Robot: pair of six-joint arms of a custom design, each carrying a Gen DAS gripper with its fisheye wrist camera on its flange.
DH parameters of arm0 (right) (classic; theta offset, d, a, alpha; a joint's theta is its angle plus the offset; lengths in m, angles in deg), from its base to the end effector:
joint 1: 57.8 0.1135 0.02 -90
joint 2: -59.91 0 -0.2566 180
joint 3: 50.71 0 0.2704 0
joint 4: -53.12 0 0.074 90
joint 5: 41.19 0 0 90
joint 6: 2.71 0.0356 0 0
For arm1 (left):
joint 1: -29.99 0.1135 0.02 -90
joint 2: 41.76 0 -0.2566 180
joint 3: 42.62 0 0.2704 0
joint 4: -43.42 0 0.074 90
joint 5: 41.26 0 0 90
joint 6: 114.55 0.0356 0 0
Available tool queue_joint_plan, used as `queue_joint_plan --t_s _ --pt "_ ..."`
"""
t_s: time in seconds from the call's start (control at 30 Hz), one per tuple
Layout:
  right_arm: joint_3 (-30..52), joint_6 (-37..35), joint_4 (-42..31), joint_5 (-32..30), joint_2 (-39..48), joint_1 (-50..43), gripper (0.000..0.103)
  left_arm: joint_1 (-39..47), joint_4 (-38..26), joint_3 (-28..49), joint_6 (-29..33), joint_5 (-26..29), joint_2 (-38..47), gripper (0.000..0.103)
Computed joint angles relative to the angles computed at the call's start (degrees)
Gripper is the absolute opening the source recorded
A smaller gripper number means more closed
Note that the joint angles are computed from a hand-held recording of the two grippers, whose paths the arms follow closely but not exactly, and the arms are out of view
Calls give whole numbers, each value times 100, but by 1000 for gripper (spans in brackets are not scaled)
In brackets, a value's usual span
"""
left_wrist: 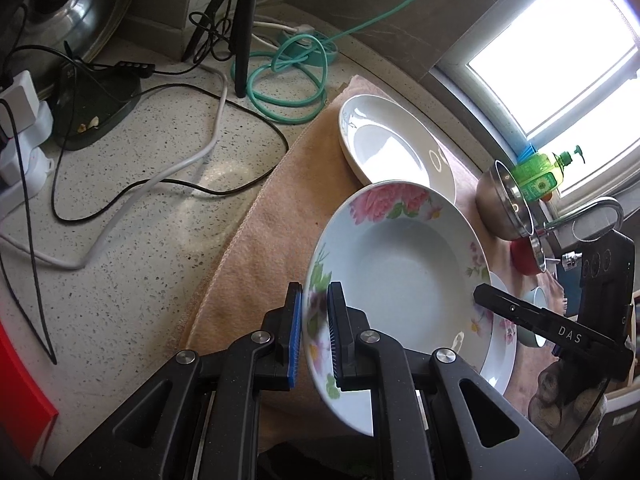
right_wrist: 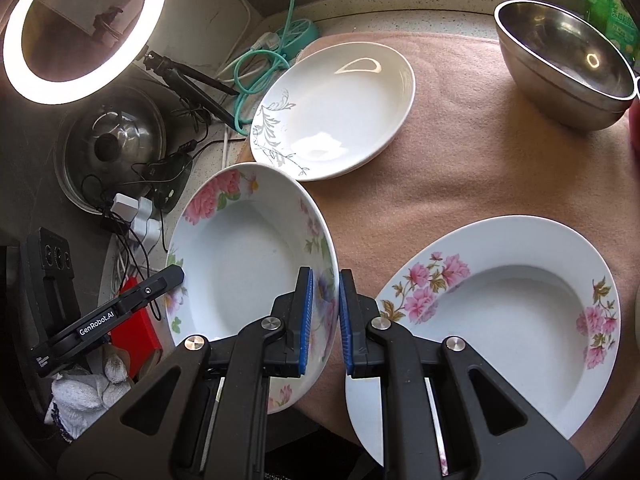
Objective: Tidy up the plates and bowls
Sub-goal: 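Lift the pink-rose plate and carry it over the pink-blossom plate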
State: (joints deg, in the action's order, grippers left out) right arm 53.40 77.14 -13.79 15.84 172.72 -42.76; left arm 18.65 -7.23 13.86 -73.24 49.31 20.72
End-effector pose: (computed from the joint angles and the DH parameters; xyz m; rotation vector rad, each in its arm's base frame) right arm 0.3934 0.1258 0.2085 -0.7125 2.7091 0.8427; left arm 0.2260 -0.0457 0.2213 -0.8331 2.4771 -0.4029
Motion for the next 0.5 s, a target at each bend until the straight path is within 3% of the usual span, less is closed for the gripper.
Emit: queue_joint_plan --t_s 0.5 --pt "-436 -434 -220 -22 -453 -1092 13 -1008 519 723 -227 -98 1103 11"
